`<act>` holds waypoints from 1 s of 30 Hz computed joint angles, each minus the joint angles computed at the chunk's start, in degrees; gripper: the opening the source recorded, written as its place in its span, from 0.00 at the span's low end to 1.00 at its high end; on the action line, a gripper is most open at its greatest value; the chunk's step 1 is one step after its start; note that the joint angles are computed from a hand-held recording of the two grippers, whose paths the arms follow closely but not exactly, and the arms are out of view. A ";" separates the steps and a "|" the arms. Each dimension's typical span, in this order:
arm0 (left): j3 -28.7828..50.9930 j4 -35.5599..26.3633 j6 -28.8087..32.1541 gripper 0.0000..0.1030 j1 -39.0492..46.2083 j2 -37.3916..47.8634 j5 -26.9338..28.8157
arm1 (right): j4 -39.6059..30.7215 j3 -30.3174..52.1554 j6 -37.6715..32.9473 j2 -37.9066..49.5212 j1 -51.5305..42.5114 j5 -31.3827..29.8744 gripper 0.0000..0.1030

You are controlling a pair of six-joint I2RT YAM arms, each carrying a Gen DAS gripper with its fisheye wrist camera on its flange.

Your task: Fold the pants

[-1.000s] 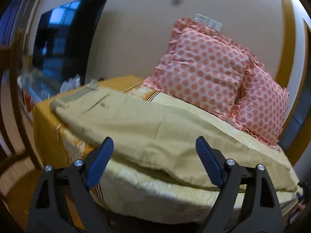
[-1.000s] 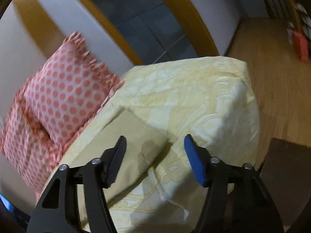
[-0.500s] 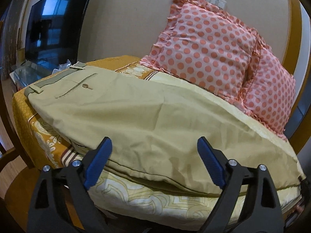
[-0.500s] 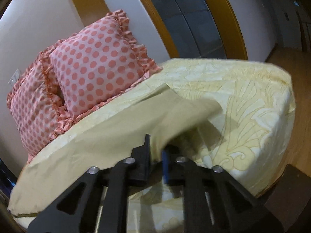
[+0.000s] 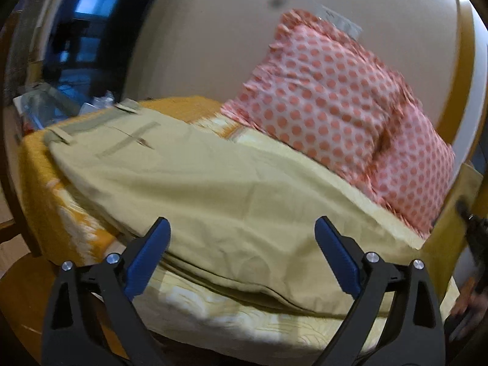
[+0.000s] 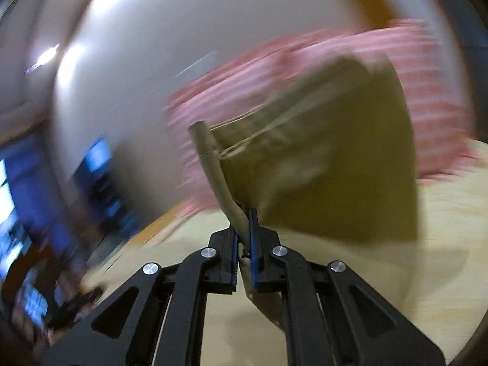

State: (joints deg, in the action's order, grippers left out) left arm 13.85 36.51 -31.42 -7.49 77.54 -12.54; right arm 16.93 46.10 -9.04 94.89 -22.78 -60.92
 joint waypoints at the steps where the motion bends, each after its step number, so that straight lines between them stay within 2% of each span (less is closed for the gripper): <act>1: -0.72 -0.82 0.17 0.93 1.34 -1.83 -0.58 | -6.70 -0.94 -8.03 -1.20 6.26 4.26 0.07; 2: -1.03 -1.79 0.31 0.93 2.29 -3.05 -0.79 | -12.58 -0.95 -14.87 -1.11 11.64 9.69 0.07; 4: -1.97 -3.96 0.68 0.93 5.82 -5.67 -0.06 | -18.30 -1.97 -22.38 0.30 19.34 18.90 0.09; 5: -2.70 -4.87 0.72 0.93 8.70 -7.06 0.89 | -19.89 -2.32 -24.06 0.96 21.48 21.42 0.11; 7: -3.15 -5.70 1.17 0.93 12.47 -8.27 2.51 | -18.48 -4.79 -24.48 0.43 22.34 21.41 0.31; 8: -3.43 -5.37 1.42 0.93 14.99 -8.10 3.40 | -17.80 -5.34 -23.80 -0.07 21.67 20.12 0.52; 9: -3.64 -4.66 1.66 0.93 17.45 -7.50 4.72 | -15.76 -5.87 -21.32 -0.81 20.32 18.69 0.66; 12: -3.09 -2.14 0.95 0.93 22.12 -3.96 8.57 | -9.30 -6.17 -14.07 -0.66 18.40 18.46 0.67; 13: -2.93 -1.58 0.65 0.93 23.13 -3.03 9.39 | -8.90 -4.81 -11.57 0.44 18.94 22.13 0.67; 15: -2.17 0.38 -0.39 0.92 25.48 0.07 11.43 | -14.53 0.95 -12.52 5.71 23.22 32.86 0.62; 17: -1.37 0.93 -1.22 0.91 26.10 1.73 11.71 | -13.06 -0.55 -15.54 4.63 24.16 34.68 0.62; 20: 0.21 1.07 -0.55 0.91 25.94 3.60 11.05 | -13.95 -0.66 -14.93 4.25 23.45 33.33 0.63; 23: 3.20 -0.77 0.41 0.92 26.03 6.65 12.05 | -14.65 0.66 -14.13 6.15 23.29 30.46 0.69; 26: 3.55 -1.23 0.50 0.92 23.28 6.88 9.31 | -14.70 1.23 -14.81 6.59 23.52 30.89 0.71; 28: 2.44 0.79 -1.55 0.92 23.09 6.51 12.05 | -14.37 0.88 -14.96 6.75 23.16 30.41 0.72; 30: 1.63 3.99 -5.23 0.89 23.61 7.07 17.38 | -13.54 0.02 -14.19 6.64 23.30 29.99 0.72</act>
